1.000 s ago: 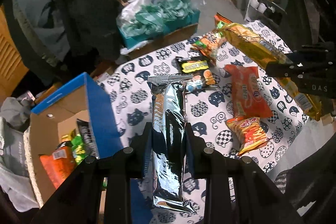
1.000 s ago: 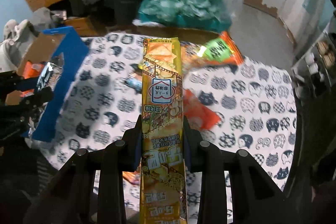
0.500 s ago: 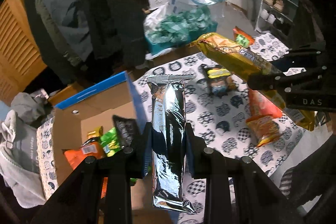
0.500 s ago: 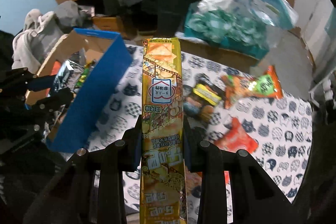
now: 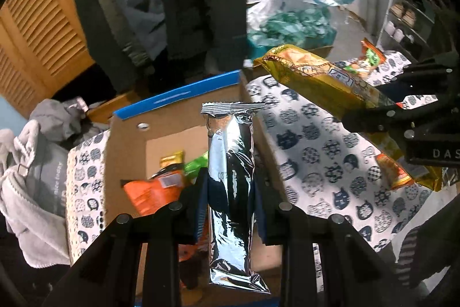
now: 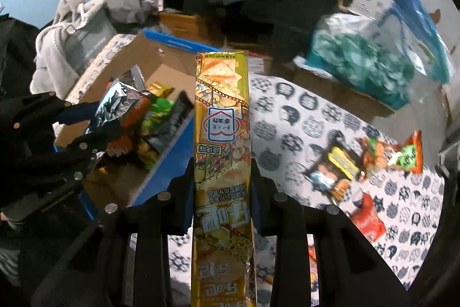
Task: Organize snacks
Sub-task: 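Lift and carry silver stick with left tool while right tool carries yellow pack to box, then drop silver stick into box with left tool while right tool drops yellow pack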
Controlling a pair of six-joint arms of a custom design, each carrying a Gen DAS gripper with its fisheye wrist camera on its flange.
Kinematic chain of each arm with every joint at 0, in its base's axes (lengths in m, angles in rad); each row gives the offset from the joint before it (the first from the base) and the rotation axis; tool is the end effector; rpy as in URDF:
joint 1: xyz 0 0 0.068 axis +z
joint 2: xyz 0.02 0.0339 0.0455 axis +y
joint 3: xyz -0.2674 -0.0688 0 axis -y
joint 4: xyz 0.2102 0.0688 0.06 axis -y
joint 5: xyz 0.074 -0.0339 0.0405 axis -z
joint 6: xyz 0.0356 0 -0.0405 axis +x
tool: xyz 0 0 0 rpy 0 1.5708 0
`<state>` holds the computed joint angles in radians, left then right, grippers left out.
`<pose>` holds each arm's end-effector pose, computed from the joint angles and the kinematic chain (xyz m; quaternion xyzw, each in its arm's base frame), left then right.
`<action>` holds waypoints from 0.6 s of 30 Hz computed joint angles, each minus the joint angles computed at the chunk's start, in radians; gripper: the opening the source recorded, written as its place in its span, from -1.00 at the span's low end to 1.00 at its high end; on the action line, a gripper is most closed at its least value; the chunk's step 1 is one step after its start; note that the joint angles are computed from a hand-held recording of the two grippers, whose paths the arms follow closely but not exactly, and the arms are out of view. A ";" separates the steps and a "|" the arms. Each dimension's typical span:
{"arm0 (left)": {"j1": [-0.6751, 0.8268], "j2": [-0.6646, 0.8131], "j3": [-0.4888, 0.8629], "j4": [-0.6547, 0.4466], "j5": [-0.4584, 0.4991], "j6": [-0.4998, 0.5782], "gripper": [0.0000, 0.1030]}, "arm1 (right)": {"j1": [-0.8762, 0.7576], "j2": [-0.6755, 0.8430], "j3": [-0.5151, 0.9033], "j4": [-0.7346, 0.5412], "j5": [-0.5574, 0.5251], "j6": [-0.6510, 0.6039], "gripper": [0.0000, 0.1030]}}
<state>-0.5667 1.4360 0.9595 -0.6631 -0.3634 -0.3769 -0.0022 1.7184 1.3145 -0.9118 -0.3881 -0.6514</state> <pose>0.2120 -0.1199 0.2379 0.0526 0.9601 0.0616 0.2676 0.3032 0.0128 0.2471 -0.3337 0.9146 0.1411 0.1796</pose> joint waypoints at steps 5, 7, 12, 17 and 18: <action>0.085 -0.064 -0.070 0.021 0.024 0.034 -0.44 | 0.096 0.013 0.004 0.020 0.017 0.064 -0.42; 0.122 -0.090 -0.098 0.028 0.035 0.054 -0.45 | 0.127 0.023 0.010 0.023 0.018 0.085 -0.42; 0.226 -0.121 -0.153 0.054 0.076 0.102 -0.44 | 0.214 0.052 0.026 0.033 0.022 0.150 -0.42; 0.331 -0.132 -0.206 0.087 0.108 0.141 -0.44 | 0.279 0.082 0.044 0.044 0.032 0.201 -0.42; 0.347 -0.136 -0.215 0.091 0.116 0.149 -0.44 | 0.295 0.094 0.051 0.046 0.031 0.217 -0.42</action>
<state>-0.2194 1.3004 0.7445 -0.5716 -0.2471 -0.2279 0.2925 1.8126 1.3656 -0.8662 -0.3576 -0.4342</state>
